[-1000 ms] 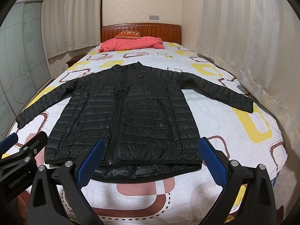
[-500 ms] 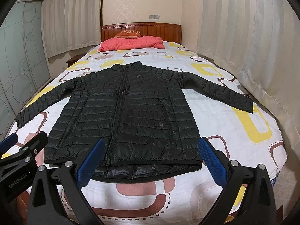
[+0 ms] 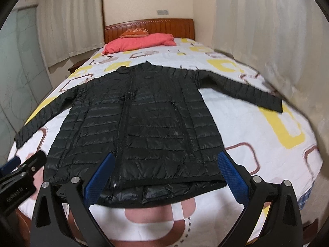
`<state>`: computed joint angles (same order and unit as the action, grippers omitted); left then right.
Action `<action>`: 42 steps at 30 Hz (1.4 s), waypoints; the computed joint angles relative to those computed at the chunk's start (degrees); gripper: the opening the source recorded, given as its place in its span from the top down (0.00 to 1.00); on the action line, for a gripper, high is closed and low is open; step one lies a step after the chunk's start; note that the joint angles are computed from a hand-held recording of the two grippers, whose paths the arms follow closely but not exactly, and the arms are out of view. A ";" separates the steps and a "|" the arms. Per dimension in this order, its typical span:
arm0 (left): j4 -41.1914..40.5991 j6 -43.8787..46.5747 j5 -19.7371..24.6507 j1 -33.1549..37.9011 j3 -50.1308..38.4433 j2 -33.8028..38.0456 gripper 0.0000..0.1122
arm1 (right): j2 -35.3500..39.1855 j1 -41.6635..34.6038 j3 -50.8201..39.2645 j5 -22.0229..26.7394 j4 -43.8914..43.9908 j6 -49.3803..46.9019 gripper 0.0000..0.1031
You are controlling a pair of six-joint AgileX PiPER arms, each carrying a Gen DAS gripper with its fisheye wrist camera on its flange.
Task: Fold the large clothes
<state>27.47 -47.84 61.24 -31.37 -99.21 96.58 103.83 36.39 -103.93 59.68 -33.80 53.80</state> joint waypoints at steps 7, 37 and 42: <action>-11.33 4.24 -1.47 14.97 -5.17 7.21 0.10 | 5.39 -12.00 -3.22 -3.34 6.90 -2.05 0.04; -3.25 -14.91 -9.54 34.30 -11.44 24.07 0.10 | 27.69 -55.12 -11.27 -43.81 31.57 9.60 0.31; -2.11 -15.70 -8.84 34.49 -11.91 24.21 0.10 | 33.04 -55.58 -23.53 -33.68 27.63 10.39 0.71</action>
